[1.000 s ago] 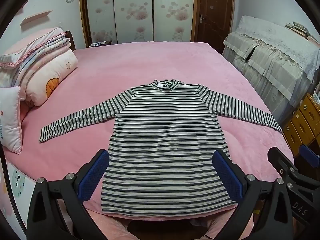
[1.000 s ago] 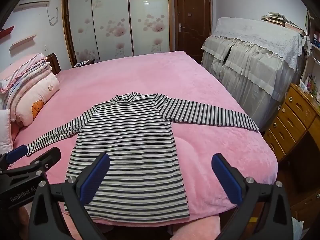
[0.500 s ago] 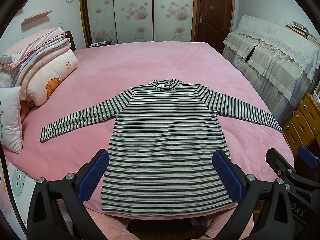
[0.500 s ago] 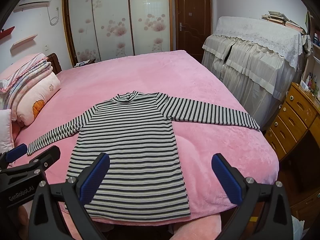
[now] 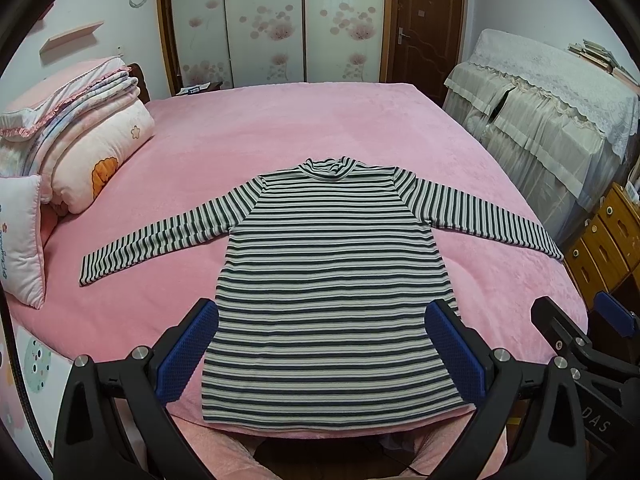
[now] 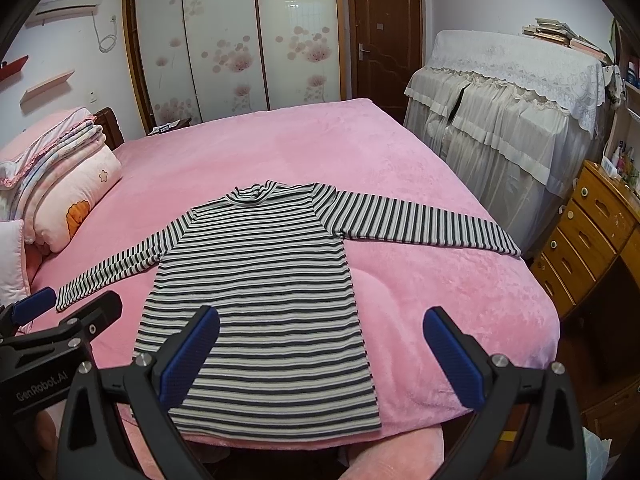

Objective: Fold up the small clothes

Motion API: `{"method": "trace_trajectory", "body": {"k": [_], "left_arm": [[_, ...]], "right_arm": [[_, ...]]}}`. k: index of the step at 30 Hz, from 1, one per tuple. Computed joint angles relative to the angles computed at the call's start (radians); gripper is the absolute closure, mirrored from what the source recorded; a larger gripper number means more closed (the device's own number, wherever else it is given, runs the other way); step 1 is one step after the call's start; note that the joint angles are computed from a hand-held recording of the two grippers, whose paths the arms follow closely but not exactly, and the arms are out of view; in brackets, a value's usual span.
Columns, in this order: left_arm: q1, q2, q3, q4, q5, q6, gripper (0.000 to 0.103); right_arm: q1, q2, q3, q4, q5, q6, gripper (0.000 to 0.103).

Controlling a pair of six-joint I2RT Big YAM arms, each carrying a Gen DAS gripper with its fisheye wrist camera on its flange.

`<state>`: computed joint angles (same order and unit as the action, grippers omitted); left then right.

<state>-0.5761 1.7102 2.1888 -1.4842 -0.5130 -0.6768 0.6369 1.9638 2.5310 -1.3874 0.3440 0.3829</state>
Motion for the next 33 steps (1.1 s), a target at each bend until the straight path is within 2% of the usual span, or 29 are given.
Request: {"method": "trace_trajectory", "body": {"k": [33], "left_arm": [[0.002, 0.015, 0.028, -0.01, 0.021, 0.009, 0.001]], "right_arm": [[-0.002, -0.025, -0.052, 0.035, -0.016, -0.002, 0.001]]}}
